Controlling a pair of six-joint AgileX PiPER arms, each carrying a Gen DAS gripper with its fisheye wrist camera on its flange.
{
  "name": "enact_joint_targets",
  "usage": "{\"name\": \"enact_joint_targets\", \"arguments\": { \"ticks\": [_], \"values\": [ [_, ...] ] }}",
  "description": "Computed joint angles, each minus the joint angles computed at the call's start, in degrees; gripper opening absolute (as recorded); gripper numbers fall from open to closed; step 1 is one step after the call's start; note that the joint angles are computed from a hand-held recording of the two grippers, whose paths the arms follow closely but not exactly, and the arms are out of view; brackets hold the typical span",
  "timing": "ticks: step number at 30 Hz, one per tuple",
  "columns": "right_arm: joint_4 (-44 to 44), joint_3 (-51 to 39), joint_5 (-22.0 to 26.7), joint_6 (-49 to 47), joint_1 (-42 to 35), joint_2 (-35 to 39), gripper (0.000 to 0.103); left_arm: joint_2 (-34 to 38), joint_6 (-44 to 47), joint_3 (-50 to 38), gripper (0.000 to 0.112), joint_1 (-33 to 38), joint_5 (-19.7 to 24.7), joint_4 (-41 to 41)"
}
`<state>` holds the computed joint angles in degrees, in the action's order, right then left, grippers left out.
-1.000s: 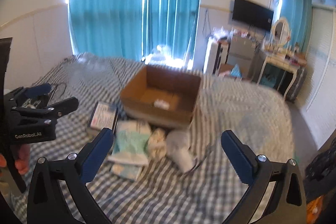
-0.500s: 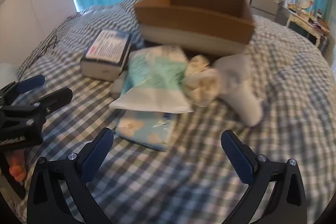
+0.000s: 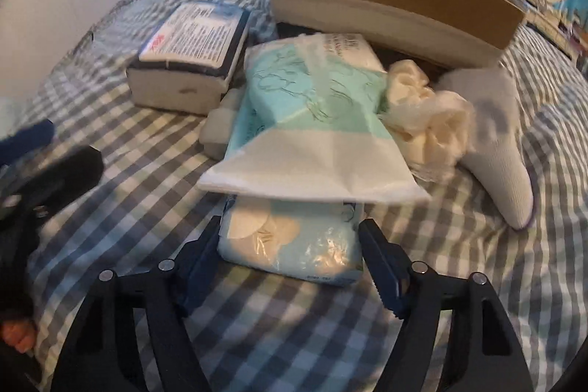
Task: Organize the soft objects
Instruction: 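Grasp the light-blue wipes pack with the right tool while the left tool grasps the mint-green bag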
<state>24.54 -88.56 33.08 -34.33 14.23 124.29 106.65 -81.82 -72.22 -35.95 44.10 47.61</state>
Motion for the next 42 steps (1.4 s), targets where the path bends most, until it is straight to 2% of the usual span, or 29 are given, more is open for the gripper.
{"name": "enact_joint_targets", "arguments": {
  "ticks": [3, 6, 9, 13, 19, 22, 23, 24, 26, 29, 31, 32, 36, 40, 42],
  "values": [
    [1.35, 2.75, 0.30, -1.28, -2.48, -3.43, 0.069, 0.50, 1.80, -1.56, 0.103, -0.50, 0.73, -0.50],
    [4.00, 3.18, 3.12, -3.29, -5.84, -6.08, 0.069, 1.86, 4.88, -4.68, 0.101, -1.30, 1.81, -1.39],
    [5.03, 3.56, 3.91, -4.65, -7.71, -8.44, 0.068, 3.31, 8.38, -8.10, 0.101, -1.56, 1.43, -3.43],
    [6.68, 2.33, 4.86, -7.26, -10.34, -10.16, 0.068, 8.31, 14.82, -16.46, 0.101, -1.63, 2.07, -7.98],
    [2.05, -4.22, 5.15, -4.46, -11.49, -8.57, 0.068, 18.18, 26.51, -31.60, 0.101, 0.14, 3.71, -19.03],
    [2.46, -7.59, 6.64, -4.46, -12.97, -6.64, 0.069, 24.62, 30.09, -41.21, 0.100, 0.42, 6.83, -20.77],
    [2.61, -8.19, 6.79, -4.14, -13.42, -6.06, 0.069, 26.50, 30.35, -43.94, 0.098, 0.05, 8.44, -20.09],
    [2.91, -8.49, 7.18, -4.19, -13.79, -5.70, 0.069, 29.03, 31.98, -47.65, 0.090, 0.14, 10.53, -20.67],
    [3.74, -9.17, 8.31, -4.30, -14.39, -4.95, 0.069, 32.52, 34.82, -52.73, 0.086, 0.88, 12.97, -23.66],
    [4.54, -9.05, 8.65, -4.77, -14.58, -4.65, 0.069, 31.38, 34.70, -49.44, 0.077, 1.28, 9.66, -24.03],
    [5.03, -8.72, 8.69, -5.40, -14.48, -4.79, 0.069, 29.75, 33.90, -46.35, 0.061, 1.42, 7.23, -23.61],
    [5.18, -8.58, 8.69, -5.74, -14.48, -4.80, 0.069, 28.96, 33.49, -44.98, 0.058, 1.55, 6.12, -23.68],
    [6.38, -6.73, 7.91, -7.47, -14.17, -5.89, 0.069, 25.15, 31.82, -38.94, 0.033, 1.55, 2.71, -23.15],
    [8.17, -4.30, 6.91, -9.43, -14.06, -7.56, 0.069, 21.19, 30.46, -33.25, 0.021, 1.94, -0.92, -23.99],
    [8.87, -2.97, 6.35, -10.17, -13.93, -8.59, 0.069, 18.45, 28.78, -29.51, 0.018, 1.62, -3.01, -22.96]
  ]
}}
